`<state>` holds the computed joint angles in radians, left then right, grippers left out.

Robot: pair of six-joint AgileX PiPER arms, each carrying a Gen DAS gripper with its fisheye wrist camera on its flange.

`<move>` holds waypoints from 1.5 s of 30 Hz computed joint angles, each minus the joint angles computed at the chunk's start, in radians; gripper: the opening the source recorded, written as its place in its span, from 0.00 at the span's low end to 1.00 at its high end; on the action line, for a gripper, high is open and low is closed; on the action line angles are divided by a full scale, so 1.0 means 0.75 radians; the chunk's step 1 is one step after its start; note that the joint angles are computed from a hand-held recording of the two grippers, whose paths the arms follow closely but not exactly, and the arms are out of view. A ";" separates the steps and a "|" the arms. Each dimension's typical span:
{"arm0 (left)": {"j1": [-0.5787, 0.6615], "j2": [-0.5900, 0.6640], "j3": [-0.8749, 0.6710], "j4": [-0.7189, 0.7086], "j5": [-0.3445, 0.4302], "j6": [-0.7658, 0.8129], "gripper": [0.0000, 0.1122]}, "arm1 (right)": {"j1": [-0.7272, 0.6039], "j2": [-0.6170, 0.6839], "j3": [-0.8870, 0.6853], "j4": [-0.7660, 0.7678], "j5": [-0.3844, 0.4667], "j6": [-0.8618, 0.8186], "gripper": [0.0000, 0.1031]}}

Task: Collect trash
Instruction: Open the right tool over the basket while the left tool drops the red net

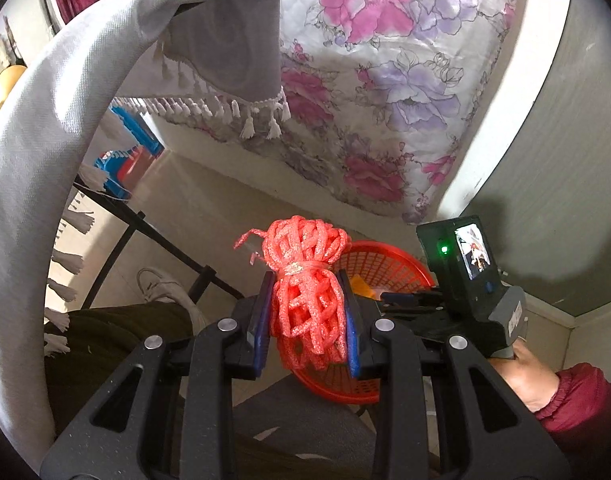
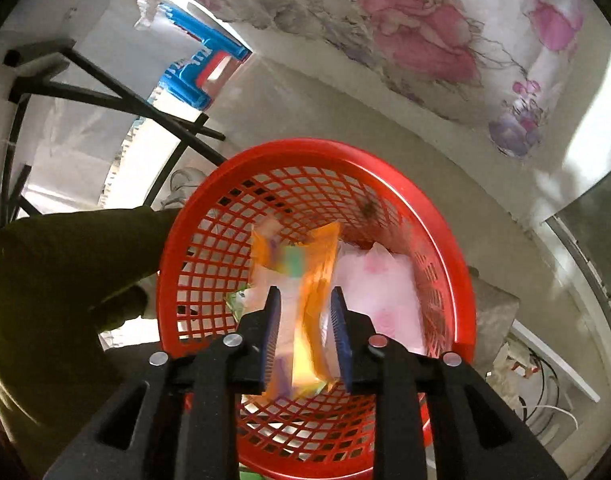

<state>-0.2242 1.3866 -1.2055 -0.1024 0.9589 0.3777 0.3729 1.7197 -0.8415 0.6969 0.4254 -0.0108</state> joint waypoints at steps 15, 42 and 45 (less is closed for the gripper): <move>-0.010 0.000 -0.012 -0.018 0.019 0.009 0.28 | -0.077 -0.595 -0.002 -0.648 0.201 0.500 0.41; -0.171 0.565 -0.042 -0.012 0.215 -0.042 0.29 | -0.314 -0.800 0.052 -0.365 0.250 0.233 0.43; -0.196 0.621 -0.043 0.025 0.235 -0.073 0.41 | -0.321 -0.804 0.053 -0.340 0.256 0.214 0.43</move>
